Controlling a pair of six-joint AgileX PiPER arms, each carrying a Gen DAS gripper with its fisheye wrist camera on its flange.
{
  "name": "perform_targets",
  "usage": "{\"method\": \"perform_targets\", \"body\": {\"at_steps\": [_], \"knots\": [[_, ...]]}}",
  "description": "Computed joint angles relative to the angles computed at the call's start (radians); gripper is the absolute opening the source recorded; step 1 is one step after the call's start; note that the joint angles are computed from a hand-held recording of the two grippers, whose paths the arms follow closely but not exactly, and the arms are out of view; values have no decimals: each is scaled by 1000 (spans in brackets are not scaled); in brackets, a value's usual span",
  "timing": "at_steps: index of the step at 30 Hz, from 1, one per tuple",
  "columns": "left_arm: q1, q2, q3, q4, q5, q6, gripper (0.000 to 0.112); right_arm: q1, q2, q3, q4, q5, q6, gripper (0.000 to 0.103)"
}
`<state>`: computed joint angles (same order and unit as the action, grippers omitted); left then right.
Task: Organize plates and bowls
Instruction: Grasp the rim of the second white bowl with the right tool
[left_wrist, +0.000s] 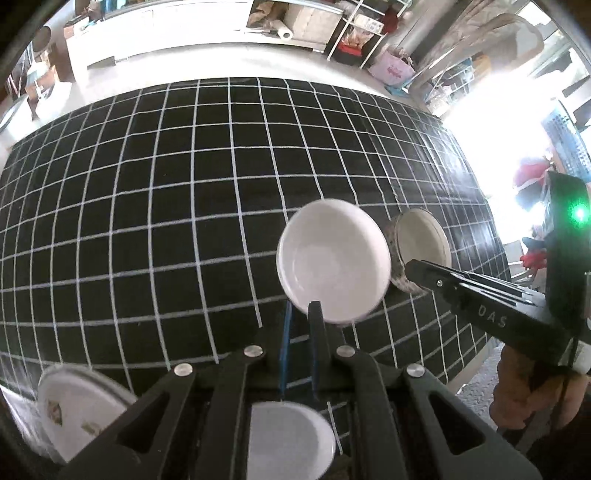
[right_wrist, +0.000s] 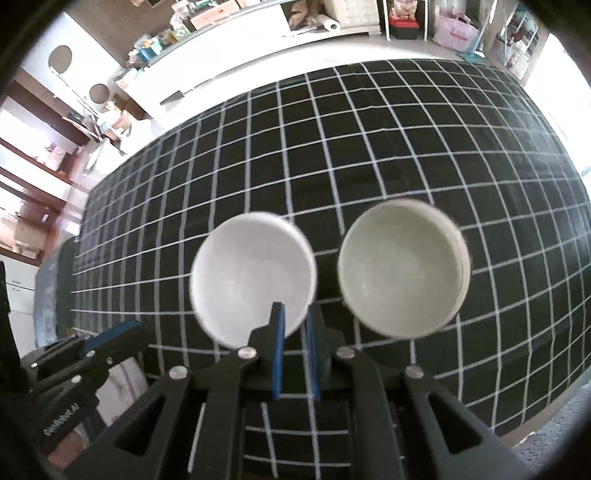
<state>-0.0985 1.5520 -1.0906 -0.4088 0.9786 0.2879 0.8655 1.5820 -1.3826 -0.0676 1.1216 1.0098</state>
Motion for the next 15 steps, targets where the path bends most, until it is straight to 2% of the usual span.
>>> {"method": "perform_targets", "body": {"at_steps": [7, 15], "knots": [[-32, 129, -65, 21, -26, 0, 7, -42, 66, -23, 26, -14, -57, 14], [-79, 209, -54, 68, -113, -24, 7, -77, 89, 25, 60, -53, -101, 13]]}}
